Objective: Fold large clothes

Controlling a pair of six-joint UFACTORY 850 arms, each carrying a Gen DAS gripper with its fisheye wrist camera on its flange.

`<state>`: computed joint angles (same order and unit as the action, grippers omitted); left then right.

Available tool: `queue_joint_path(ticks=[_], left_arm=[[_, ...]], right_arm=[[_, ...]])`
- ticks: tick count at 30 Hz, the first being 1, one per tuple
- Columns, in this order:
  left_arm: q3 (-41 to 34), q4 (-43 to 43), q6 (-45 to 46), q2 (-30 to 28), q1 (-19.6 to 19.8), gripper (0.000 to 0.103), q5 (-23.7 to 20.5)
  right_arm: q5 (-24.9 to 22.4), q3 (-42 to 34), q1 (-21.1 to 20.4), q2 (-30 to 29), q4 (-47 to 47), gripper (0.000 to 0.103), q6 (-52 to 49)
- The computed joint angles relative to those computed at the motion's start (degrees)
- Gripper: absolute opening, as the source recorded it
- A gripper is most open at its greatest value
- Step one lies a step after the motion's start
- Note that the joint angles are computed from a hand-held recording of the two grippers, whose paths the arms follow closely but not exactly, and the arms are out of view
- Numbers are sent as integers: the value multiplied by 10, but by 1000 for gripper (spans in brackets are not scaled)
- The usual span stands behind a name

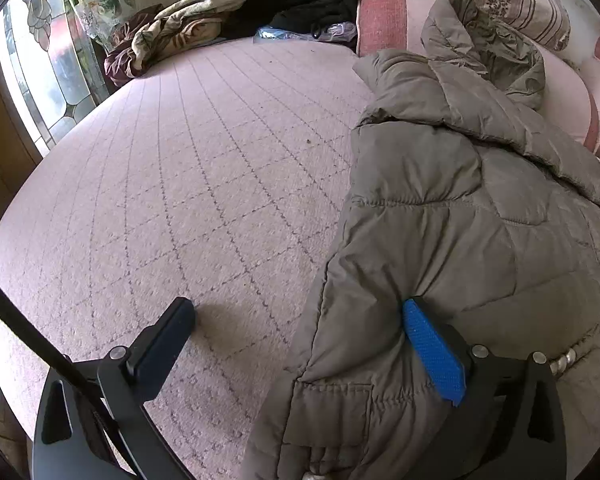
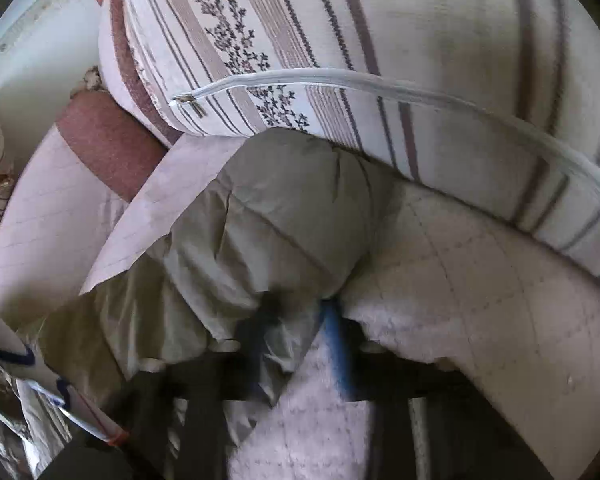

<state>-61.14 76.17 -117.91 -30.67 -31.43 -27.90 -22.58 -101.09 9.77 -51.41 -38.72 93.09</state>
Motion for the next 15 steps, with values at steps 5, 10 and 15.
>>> queue_joint_path(ticks=[5, 10, 15], left_arm=[[4, 15, -18, 2, 1, 103, 6], [14, 41, -46, 9, 4, 103, 15], [22, 60, -66, 14, 4, 103, 23]], right_arm=[[-74, 2, 9, 33, -56, 6, 8], [-205, 8, 32, 84, -137, 0, 65], [-182, 22, 54, 133, -147, 0, 31]])
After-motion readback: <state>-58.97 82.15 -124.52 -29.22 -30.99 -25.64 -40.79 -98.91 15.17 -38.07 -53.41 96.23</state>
